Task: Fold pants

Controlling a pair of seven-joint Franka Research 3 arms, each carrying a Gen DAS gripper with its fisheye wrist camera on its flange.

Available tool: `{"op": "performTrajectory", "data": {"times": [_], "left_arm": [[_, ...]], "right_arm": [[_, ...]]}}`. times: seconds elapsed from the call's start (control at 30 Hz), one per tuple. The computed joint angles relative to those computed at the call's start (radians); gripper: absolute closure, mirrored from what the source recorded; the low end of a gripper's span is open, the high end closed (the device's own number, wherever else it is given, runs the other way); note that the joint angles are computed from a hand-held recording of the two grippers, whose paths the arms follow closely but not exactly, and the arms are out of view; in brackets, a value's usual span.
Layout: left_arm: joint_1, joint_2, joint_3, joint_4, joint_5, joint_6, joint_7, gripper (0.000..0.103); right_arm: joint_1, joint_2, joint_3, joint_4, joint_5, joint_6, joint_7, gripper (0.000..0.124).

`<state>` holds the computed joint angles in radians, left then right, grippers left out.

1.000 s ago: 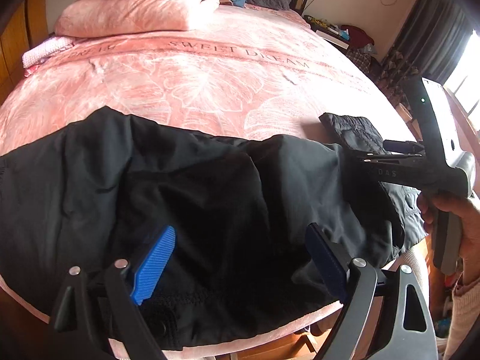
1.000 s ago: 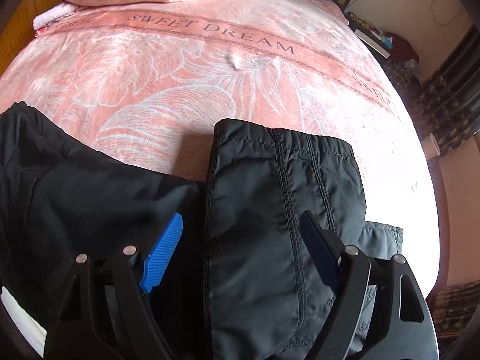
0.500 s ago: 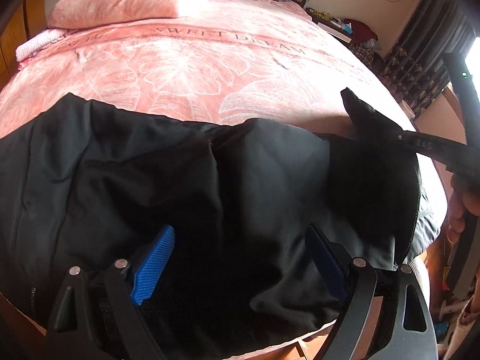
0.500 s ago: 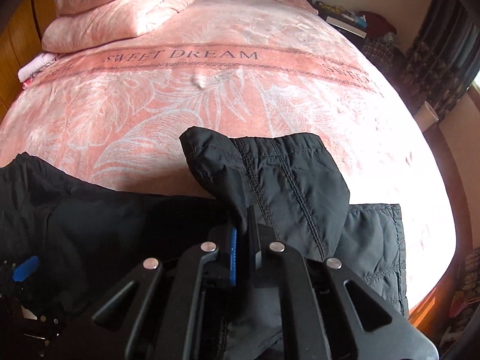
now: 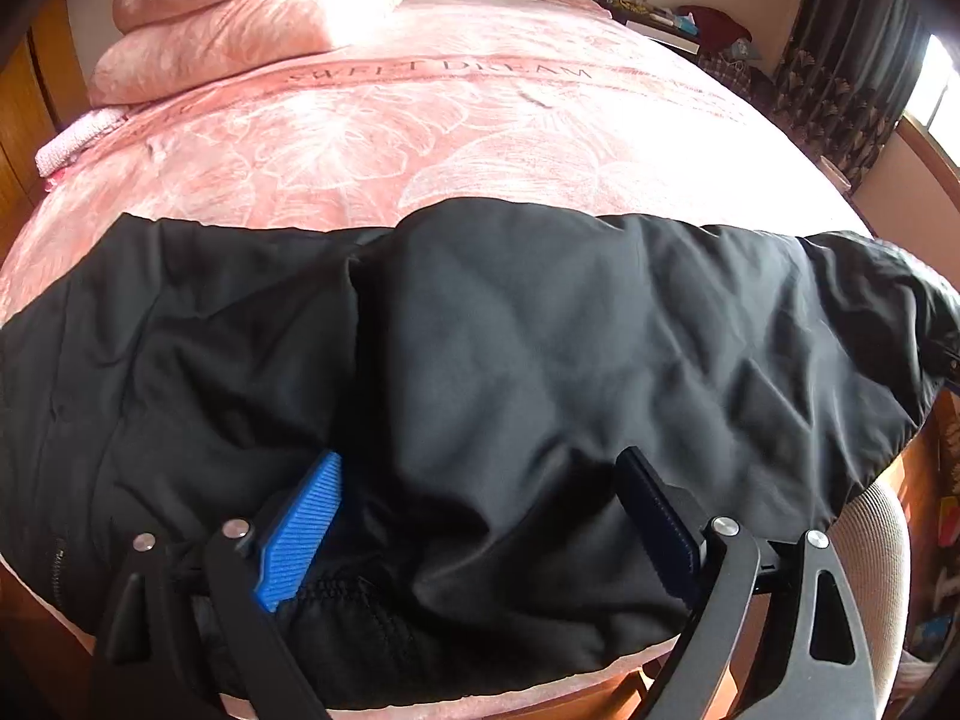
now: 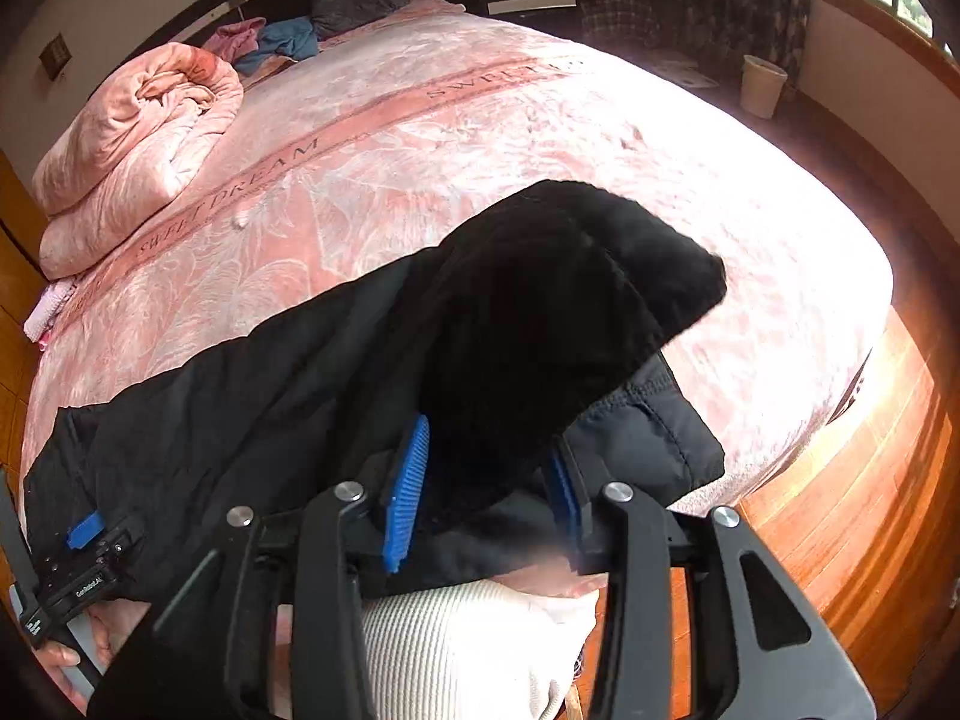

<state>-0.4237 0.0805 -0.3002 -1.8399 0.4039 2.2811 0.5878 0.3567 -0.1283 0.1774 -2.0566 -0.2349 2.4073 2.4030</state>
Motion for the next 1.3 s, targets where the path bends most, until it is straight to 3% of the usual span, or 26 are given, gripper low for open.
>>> {"op": "performTrajectory", "data": {"times": [0.07,0.23,0.37,0.4,0.47,0.57,0.73,0.9,1.0,1.3], "left_arm": [[-0.003,-0.002,-0.002,0.000,0.001,0.000,-0.008,0.011],[-0.006,-0.017,-0.006,-0.009,-0.013,0.003,-0.025,0.011],[-0.008,-0.020,-0.009,-0.008,-0.013,-0.002,-0.031,0.011],[-0.010,-0.019,-0.009,-0.006,-0.010,-0.005,-0.034,0.011],[-0.012,-0.015,-0.010,-0.002,-0.005,-0.012,-0.038,0.011],[-0.017,0.000,-0.011,0.015,0.002,-0.032,-0.036,0.010],[-0.022,0.005,-0.011,0.019,0.001,-0.038,-0.029,0.010],[-0.029,0.026,-0.011,0.040,0.003,-0.056,-0.018,0.009],[-0.032,0.027,-0.012,0.046,-0.003,-0.053,0.002,0.009],[-0.039,0.015,-0.015,0.042,-0.017,-0.021,-0.016,0.009]], "right_arm": [[0.005,-0.034,-0.030,-0.077,0.129,0.058,-0.060,0.074],[-0.013,-0.107,-0.065,-0.220,0.349,0.234,-0.123,0.070],[-0.034,-0.115,-0.075,-0.239,0.450,0.267,-0.172,0.070],[-0.039,-0.116,-0.076,-0.237,0.458,0.266,-0.190,0.074],[-0.056,-0.107,-0.072,-0.217,0.443,0.238,-0.218,0.104],[-0.046,-0.110,-0.082,-0.204,0.500,0.236,-0.287,0.113],[-0.053,-0.171,-0.077,-0.235,0.548,0.225,-0.316,0.114],[-0.055,-0.163,-0.081,-0.283,0.570,0.210,-0.348,0.100],[-0.070,-0.205,-0.064,-0.306,0.545,0.220,-0.338,0.074],[-0.043,-0.267,-0.089,-0.374,0.649,0.198,-0.365,0.071]]}}
